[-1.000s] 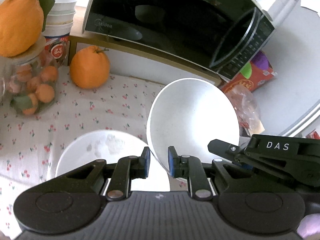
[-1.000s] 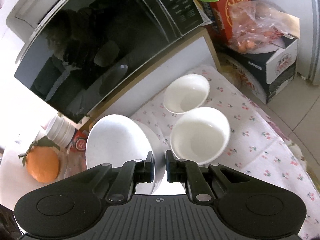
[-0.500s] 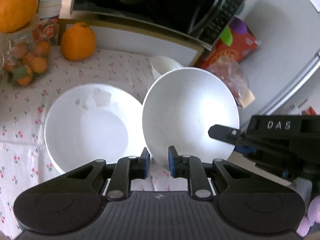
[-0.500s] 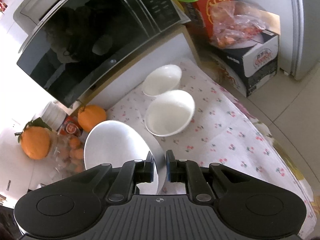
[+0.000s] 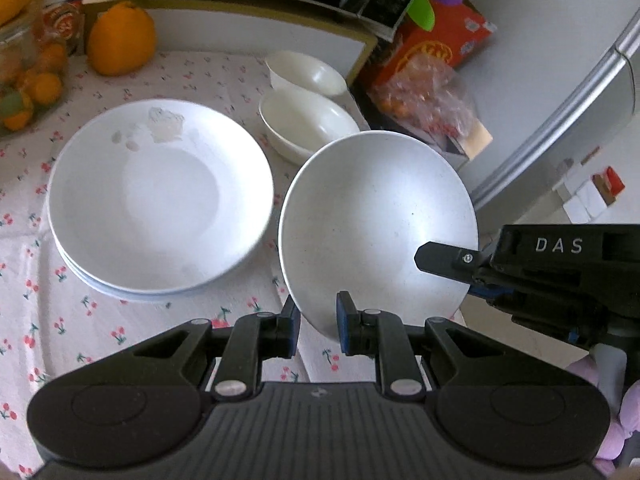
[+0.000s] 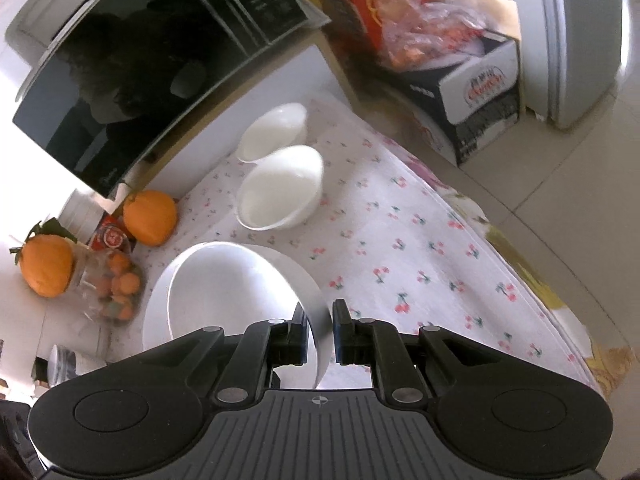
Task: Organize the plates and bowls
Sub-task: 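Carry the white bowl with both tools toward the plate stack, then set the bowl down beside the plate stack and open both tools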
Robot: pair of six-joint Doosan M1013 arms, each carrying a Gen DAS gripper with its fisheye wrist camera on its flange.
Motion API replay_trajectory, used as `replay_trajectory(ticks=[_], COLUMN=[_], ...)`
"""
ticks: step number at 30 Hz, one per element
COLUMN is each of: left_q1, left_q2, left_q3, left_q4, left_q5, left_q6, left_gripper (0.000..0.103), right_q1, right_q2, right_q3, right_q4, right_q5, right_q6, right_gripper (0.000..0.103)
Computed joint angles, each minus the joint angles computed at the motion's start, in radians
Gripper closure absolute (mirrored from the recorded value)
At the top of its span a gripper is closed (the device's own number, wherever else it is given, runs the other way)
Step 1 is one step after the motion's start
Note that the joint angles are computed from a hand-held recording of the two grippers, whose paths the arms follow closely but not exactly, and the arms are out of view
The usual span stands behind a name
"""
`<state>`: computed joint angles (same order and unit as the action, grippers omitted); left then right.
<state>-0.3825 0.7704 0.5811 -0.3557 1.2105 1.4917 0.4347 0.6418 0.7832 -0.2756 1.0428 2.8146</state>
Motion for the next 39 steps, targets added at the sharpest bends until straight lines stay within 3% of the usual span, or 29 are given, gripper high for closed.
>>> replay_trajectory(ticks=[5, 14, 30, 39], left_q1=[-0.005, -0.006, -0.015, -0.014], left_q2=[-0.006, 0.005, 0.076, 0.074], left_q3=[0.021, 0.017, -0.087, -0.074], left_q4=[-0.011, -0.037, -0.007, -0.013], left_q5=[0.007, 0.048, 0.128, 0.083], left_q6=[0.014, 0.017, -0.039, -0.047], left_gripper=[0.086, 0.085, 0.085, 0.082], right_q1=[-0.012, -0.026, -0.05, -0.063], right_q2=[-0.029, -0.032, -0.009, -0.002], right_q3=[0.062, 0.078, 0.074, 0.082], right_q4=[0.041, 0.083, 0.181, 0.185], right_q5=[-0.029, -0.011, 0.023, -0.009], right_q6=[0.021, -0.003, -0.017, -0.008], right_gripper=[0.09, 0.09, 0.09, 0.087])
